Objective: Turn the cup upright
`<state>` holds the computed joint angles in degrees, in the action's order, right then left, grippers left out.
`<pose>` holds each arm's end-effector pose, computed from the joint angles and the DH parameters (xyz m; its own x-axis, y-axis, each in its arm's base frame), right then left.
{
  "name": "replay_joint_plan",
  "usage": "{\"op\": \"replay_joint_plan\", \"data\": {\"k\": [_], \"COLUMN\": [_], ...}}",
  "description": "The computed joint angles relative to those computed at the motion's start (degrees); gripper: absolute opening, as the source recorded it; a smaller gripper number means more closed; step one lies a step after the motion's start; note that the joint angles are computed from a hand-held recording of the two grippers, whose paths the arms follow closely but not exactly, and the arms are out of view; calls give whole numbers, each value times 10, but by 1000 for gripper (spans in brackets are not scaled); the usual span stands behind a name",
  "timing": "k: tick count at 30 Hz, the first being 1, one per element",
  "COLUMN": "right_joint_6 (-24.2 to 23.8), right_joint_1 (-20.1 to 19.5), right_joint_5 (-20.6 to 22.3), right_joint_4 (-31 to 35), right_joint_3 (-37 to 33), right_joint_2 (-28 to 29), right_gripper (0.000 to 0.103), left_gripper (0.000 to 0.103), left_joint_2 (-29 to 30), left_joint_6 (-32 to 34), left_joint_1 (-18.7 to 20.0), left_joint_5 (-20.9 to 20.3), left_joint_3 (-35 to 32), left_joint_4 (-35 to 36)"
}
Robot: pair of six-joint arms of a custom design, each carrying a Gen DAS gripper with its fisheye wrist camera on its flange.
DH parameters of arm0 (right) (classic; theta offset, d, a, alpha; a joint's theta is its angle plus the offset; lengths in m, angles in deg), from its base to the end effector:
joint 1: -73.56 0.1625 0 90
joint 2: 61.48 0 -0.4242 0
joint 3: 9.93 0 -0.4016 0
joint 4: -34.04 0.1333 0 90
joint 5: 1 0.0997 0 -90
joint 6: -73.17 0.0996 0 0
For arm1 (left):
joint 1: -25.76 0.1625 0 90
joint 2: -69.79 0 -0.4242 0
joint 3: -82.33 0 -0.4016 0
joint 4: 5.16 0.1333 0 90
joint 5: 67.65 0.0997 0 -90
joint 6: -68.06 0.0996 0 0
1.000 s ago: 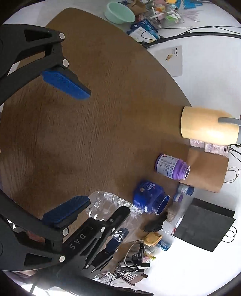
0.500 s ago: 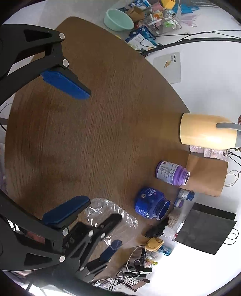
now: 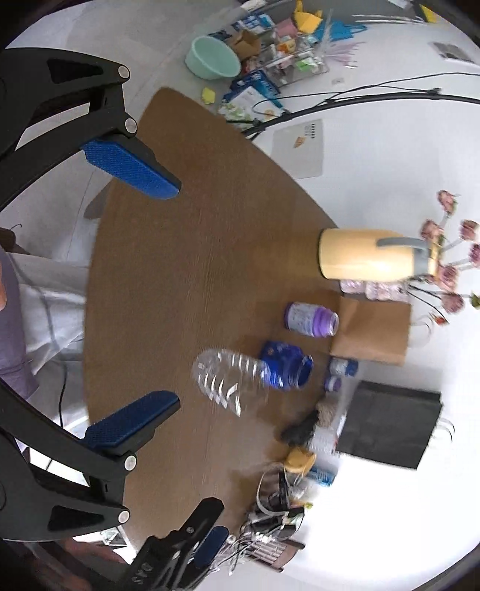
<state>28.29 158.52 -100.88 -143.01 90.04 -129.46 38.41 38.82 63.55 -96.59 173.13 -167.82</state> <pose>0.0598 -0.6449 0.3685 -0.7221 -0.2420 0.6481 -0.6481 0.5642 -0.5115 -0.3980 -0.5876 0.0136 -0.7727 -0.0649 -0.6314 0.4490 0.6473 -0.6160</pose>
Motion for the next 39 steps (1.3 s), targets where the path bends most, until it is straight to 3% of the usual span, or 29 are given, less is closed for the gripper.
{"op": "replay_joint_plan", "data": {"k": [3, 6, 11, 13, 16, 20, 22, 26, 39], "right_joint_6": [8, 16, -10, -15, -16, -37, -43, -33, -28], "right_joint_1": [9, 6, -5, -11, -19, -22, -20, -22, -29], "right_joint_5": [-40, -38, -25, -11, -1, -2, -6, 5, 6], "right_joint_4": [53, 94, 43, 37, 15, -61, -95, -71, -74], "right_joint_3": [16, 48, 155, 189, 238, 297, 311, 318, 318], "right_joint_2": [-44, -96, -184, -213, -251, -272, -268, -274, -270], "right_gripper": [87, 87, 87, 87, 87, 87, 87, 87, 87], "left_gripper": [103, 103, 103, 103, 103, 103, 103, 103, 103], "left_joint_2": [-6, -13, -42, -55, -75, -83, -86, -88, -91], "left_joint_6": [17, -2, -85, -158, -243, -346, -342, -336, -305], "left_joint_1": [-36, -67, -107, -122, -138, -159, -168, -173, -172], "left_joint_5": [29, 56, 65, 79, 72, 110, 118, 131, 112], "left_joint_3": [34, 63, 124, 145, 178, 196, 208, 219, 220], "left_joint_4": [-40, -31, 24, 91, 137, 242, 227, 210, 189]}}
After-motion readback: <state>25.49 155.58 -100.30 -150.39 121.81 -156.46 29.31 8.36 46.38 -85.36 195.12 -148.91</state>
